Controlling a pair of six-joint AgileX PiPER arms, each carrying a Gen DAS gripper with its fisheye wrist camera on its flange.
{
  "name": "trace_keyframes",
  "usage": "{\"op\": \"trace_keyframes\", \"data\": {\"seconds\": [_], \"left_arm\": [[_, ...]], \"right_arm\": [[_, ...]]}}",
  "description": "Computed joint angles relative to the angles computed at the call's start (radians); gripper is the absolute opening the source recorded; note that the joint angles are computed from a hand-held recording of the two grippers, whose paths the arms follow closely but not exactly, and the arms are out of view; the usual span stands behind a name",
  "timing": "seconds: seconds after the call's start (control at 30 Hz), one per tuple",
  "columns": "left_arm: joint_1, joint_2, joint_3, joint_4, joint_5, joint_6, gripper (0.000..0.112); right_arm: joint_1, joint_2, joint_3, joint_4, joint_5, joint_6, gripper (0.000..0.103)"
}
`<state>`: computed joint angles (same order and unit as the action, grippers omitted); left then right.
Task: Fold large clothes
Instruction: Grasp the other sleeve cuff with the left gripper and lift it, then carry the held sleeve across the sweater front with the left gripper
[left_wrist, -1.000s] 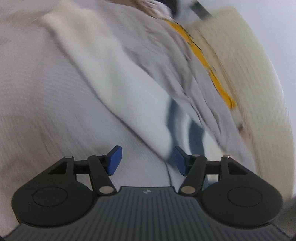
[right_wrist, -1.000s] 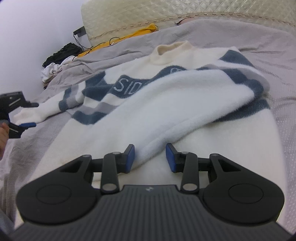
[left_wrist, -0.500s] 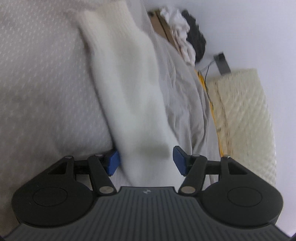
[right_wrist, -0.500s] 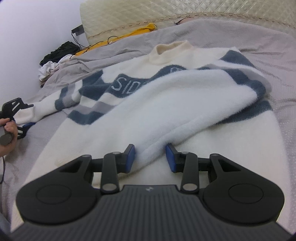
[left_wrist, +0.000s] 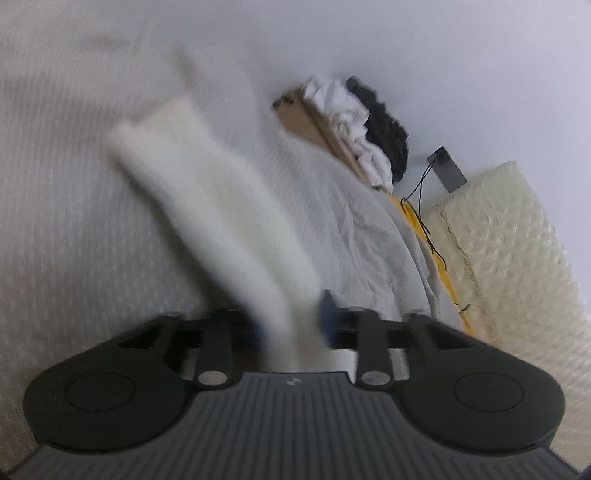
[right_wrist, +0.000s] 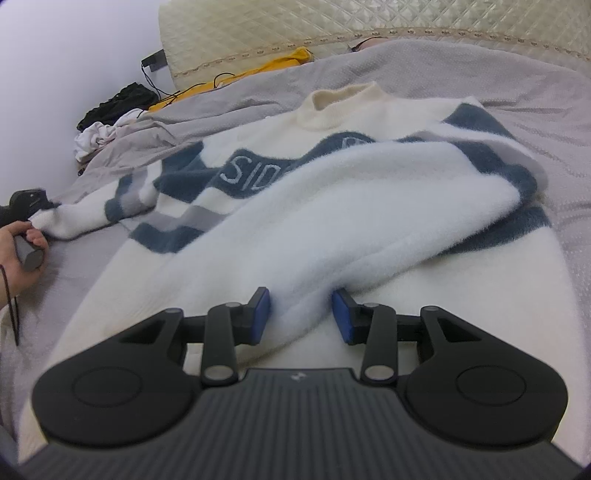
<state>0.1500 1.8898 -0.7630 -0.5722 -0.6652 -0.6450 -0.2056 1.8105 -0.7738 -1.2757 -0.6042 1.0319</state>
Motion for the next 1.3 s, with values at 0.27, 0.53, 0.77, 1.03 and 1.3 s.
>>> {"op": "trace_keyframes", "data": {"seconds": [0.27,0.53,0.77,1.03,1.3], "left_arm": [[-0.259,-0.136,-0.056,-0.349,-0.126,0.552,0.02],[-0.538,-0.238,-0.15,-0.491,-0.177,0.877,0.018],[-0.825,-0.226,-0.353,-0.673,-0.242,1.385,0.018],[-1.078,-0.025,-0.676,-0.851,-0.248,1.759,0.018],[-1.214,0.335,-1.024,-1.119,-0.227,2.124,0.018]], "right_arm": [[-0.012,-0.006,0.002,-0.013,-0.013,0.008,0.04],[-0.075,-0.087,0.054,-0.012,-0.034,-0.002,0.04],[-0.215,-0.162,0.077,-0.084,-0.12,0.108,0.04],[-0.368,-0.226,0.071,-0.133,-0.208,0.197,0.041],[-0.497,-0.14,-0.046,-0.18,-0.289,0.357,0.043]]}}
